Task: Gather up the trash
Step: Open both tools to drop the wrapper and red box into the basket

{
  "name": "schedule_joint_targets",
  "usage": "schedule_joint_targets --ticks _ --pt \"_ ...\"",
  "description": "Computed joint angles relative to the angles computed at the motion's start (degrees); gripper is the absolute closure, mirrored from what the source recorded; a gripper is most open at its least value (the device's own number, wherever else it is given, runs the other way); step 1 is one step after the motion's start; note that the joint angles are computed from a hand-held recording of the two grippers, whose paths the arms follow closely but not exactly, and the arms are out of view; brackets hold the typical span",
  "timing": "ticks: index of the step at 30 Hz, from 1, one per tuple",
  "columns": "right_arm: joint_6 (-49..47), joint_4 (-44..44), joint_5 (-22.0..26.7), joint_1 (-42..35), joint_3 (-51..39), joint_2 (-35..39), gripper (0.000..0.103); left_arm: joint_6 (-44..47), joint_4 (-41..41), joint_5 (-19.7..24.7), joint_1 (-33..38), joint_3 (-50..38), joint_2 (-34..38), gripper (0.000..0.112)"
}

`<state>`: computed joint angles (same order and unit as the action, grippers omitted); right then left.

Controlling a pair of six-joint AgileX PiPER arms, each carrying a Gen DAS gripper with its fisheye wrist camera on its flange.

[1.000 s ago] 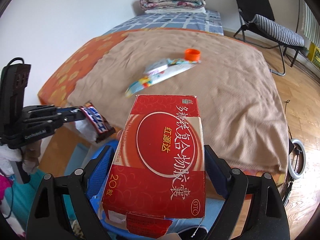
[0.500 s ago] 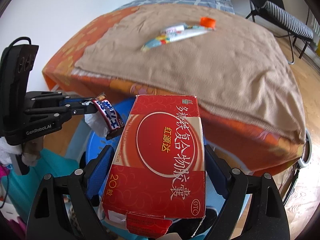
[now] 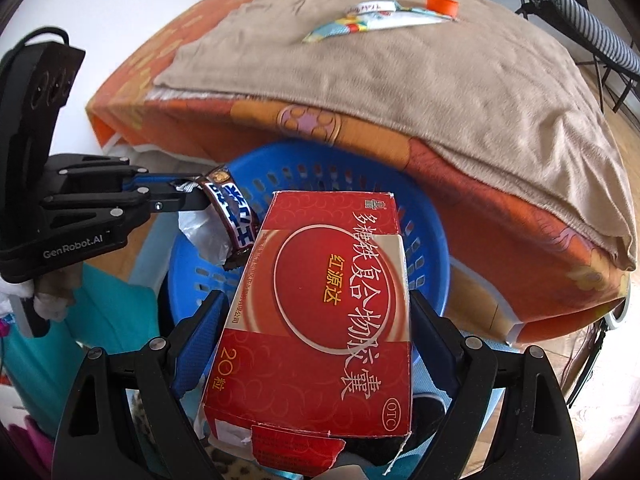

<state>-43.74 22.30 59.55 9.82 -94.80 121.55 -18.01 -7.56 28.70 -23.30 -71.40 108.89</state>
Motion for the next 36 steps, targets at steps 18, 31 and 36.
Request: schedule_joint_targets --ticks 18,31,36 --pt "3.48 -0.14 2.76 -1.00 -3.93 2.70 0.014 -2.03 -0.71 2.72 1.33 -2.19 1.81 0.063" --pt "4.24 -2.19 -2.34 -0.53 -2.37 0.62 0.014 -3.47 1.47 2.06 1.22 -2.72 1.04 0.063" --pt "4.66 -3.80 -6.23 -0.12 -1.09 -0.56 0.014 -3.04 0.77 2.47 1.73 -3.68 0.99 0.063"
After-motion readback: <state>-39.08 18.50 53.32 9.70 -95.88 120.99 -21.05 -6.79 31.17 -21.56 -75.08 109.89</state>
